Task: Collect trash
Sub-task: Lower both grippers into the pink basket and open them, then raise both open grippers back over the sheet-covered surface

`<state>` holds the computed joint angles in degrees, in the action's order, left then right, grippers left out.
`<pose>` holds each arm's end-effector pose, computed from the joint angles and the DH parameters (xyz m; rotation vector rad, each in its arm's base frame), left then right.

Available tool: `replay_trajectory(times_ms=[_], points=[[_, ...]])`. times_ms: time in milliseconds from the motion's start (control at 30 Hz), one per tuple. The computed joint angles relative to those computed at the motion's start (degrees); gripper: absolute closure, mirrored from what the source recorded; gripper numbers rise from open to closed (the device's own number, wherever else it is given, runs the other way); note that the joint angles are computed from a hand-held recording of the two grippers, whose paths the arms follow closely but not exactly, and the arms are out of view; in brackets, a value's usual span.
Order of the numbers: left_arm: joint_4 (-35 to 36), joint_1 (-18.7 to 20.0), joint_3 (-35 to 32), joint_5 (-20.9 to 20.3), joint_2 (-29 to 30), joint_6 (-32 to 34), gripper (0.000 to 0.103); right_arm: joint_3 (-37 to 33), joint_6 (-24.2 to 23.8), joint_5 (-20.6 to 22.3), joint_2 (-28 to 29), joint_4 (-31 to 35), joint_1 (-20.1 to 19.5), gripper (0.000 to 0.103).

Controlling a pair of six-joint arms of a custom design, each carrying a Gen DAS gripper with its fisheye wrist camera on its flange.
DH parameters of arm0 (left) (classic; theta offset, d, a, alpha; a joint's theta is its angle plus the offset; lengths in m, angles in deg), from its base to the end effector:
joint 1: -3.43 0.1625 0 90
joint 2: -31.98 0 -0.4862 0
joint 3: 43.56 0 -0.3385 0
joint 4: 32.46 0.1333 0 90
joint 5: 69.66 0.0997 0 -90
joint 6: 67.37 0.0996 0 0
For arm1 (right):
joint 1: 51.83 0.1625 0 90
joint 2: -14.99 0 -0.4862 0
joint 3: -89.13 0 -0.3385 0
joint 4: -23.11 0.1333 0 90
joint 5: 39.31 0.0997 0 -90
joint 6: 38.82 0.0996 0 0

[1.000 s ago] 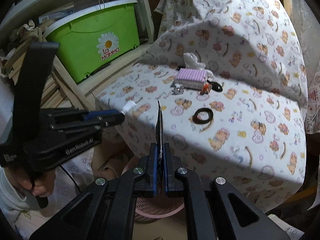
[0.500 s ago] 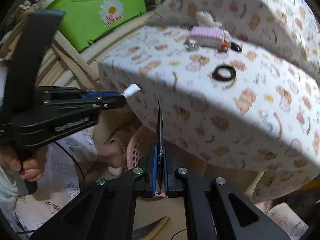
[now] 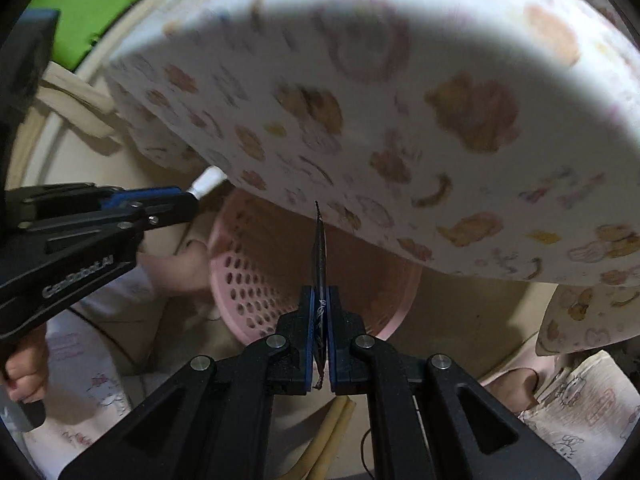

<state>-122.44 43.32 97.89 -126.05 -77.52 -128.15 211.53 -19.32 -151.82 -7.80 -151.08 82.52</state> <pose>-0.0062 -0.2508 0.3185 -0.0161 2.3645 -0.2032 0.3920 -0.2648 -0.0981 0.6444 -2.5907 -0.0258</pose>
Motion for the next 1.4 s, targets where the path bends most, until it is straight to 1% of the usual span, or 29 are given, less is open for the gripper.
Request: replay_trajectory(times_ms=[133,233,300,433,467,500,533,567,600,633,700,733,767,800,867,967,1033,1067,1133,1200,1267,1300,1400], points=[[-4.0,5.2,1.0,0.8,2.6,2.8,0.094,-0.8,1.4,-2.2,2.7,-1.3,-1.2,0.097],[-6.7,7.4,1.6,0.7,3.6,4.5,0.094,-1.3,1.1,-3.5,4.4,-2.2,-1.7,0.097],[-7.7,8.4,1.8,0.5,4.2,4.9,0.094,-1.4,1.0,-4.2,5.1,-3.4,-1.9,0.097],[-7.3,8.9,1.9,1.0,5.0,4.8,0.093,-1.8,1.5,-5.4,5.4,-3.6,-1.7,0.097],[-6.4,8.6,1.8,1.3,5.2,4.2,0.090,-2.1,1.9,-5.6,5.4,-3.0,-1.7,0.096],[-6.0,8.3,1.9,1.6,5.4,3.7,0.081,-2.0,2.2,-5.5,5.1,-2.5,-1.7,0.094],[-5.7,7.9,1.9,1.9,5.4,3.3,0.075,-1.9,2.4,-5.3,4.9,-2.4,-1.8,0.093],[-5.0,7.6,1.8,2.0,5.2,3.0,0.072,-1.5,2.6,-5.2,4.9,-2.6,-1.9,0.089],[-4.5,7.3,1.7,2.1,5.1,2.6,0.069,-1.5,2.7,-5.1,4.8,-2.6,-1.9,0.084],[-4.0,7.1,1.6,2.2,5.0,2.2,0.063,-1.3,2.8,-5.2,4.6,-2.6,-1.8,0.081],[-2.2,6.7,1.2,2.7,5.0,0.7,0.051,-1.1,2.7,-5.9,4.2,-2.9,-1.6,0.066],[-1.2,6.3,1.0,3.1,4.7,-0.3,0.051,-1.0,2.6,-6.2,4.0,-3.0,-1.5,0.062],[-0.2,5.9,0.8,3.2,4.3,-1.0,0.051,-0.9,2.6,-6.5,3.9,-3.1,-1.4,0.055],[0.3,5.5,0.6,3.1,3.9,-1.4,0.050,-0.8,2.8,-6.8,3.6,-3.2,-1.3,0.053],[1.5,4.5,0.1,3.1,2.8,-2.5,0.047,-0.6,3.5,-6.8,3.2,-2.9,-1.4,0.053],[4.7,1.4,-1.1,3.0,0.3,-4.7,0.044,-0.7,4.5,-6.4,2.6,-2.0,-1.4,0.053],[9.0,-1.7,-2.0,4.0,-0.5,-8.4,0.038,-1.2,4.9,-6.6,1.8,0.6,-1.2,0.053],[12.9,-4.2,-2.7,4.9,-0.9,-12.1,0.037,-1.3,4.8,-6.4,1.4,1.7,-1.2,0.053],[18.1,-8.2,-3.7,6.2,-2.2,-16.5,0.037,-1.1,4.4,-6.0,0.6,1.7,-0.8,0.053],[22.1,-11.0,-4.8,7.2,-3.5,-19.7,0.036,-1.3,3.8,-7.2,0.1,1.5,0.6,0.053],[23.9,-12.7,-5.6,8.0,-4.8,-21.4,0.036,-1.6,3.0,-9.0,-0.4,1.6,2.0,0.053],[24.9,-13.8,-5.9,7.9,-5.4,-22.3,0.036,-1.6,2.7,-9.8,-0.7,1.2,2.6,0.055],[26.1,-15.5,-6.7,8.8,-6.2,-23.3,0.036,-0.9,0.9,-10.9,-1.1,-2.4,4.1,0.058]])
